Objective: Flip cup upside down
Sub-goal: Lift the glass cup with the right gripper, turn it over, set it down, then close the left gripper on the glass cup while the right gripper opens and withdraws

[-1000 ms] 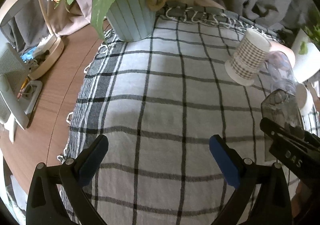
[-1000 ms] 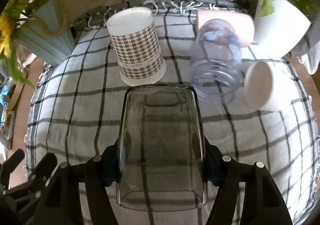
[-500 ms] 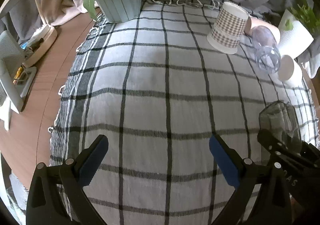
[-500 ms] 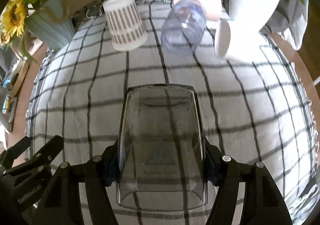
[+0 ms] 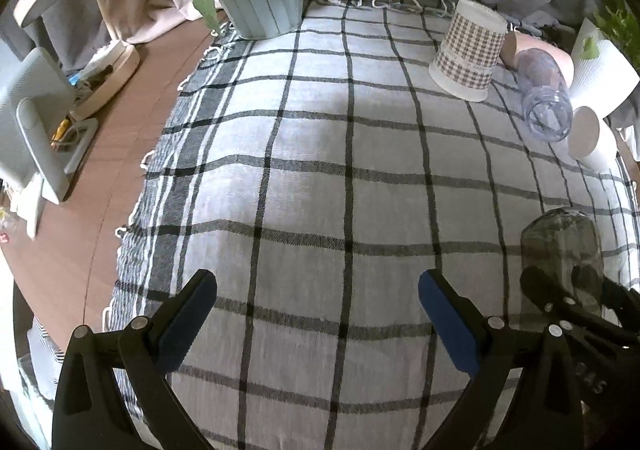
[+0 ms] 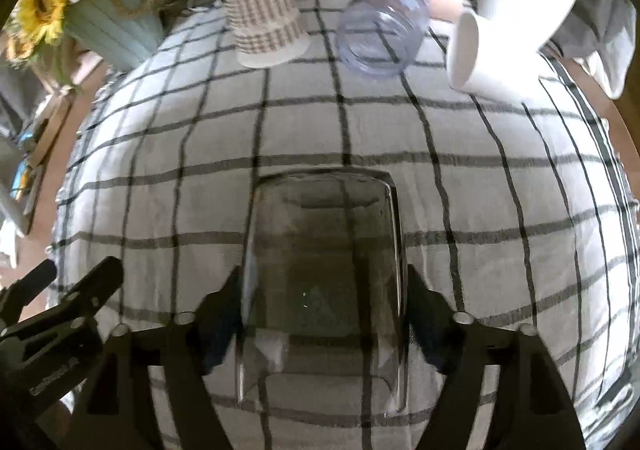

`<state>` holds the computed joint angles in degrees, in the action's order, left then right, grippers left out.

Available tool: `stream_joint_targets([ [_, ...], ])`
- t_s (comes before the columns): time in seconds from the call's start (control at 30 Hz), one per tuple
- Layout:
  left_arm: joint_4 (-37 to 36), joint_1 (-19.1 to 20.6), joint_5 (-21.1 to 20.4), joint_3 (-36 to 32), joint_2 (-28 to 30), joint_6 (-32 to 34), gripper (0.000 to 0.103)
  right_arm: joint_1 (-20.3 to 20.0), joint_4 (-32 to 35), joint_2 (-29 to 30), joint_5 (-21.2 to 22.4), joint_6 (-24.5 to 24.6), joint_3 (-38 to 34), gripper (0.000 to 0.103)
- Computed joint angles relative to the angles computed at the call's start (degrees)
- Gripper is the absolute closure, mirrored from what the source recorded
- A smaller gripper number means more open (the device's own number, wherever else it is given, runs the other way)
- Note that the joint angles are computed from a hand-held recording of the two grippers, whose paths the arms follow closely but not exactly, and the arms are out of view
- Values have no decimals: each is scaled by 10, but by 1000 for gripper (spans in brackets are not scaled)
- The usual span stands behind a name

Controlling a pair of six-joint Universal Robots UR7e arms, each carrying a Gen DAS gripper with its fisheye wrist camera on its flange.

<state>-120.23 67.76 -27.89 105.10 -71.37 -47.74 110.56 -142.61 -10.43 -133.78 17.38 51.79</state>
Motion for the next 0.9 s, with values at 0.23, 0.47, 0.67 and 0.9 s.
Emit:
stream_joint_targets([
  [0.23,24,-32,-9,-8,-10,-24,0,24,-125,-44,-34,-44,76,22],
  [0.47,-39,-54,-45,-39,32,47,0,22,-169,-111,-58,-5,159,22],
  [0.67,-63,-58,-78,-83,83,96,0,8,-185,-153,-74,20,212,22],
  [0.9,8,-40,-118,-173,155,121,6,-14,-192,-186,-79,38,251,22],
])
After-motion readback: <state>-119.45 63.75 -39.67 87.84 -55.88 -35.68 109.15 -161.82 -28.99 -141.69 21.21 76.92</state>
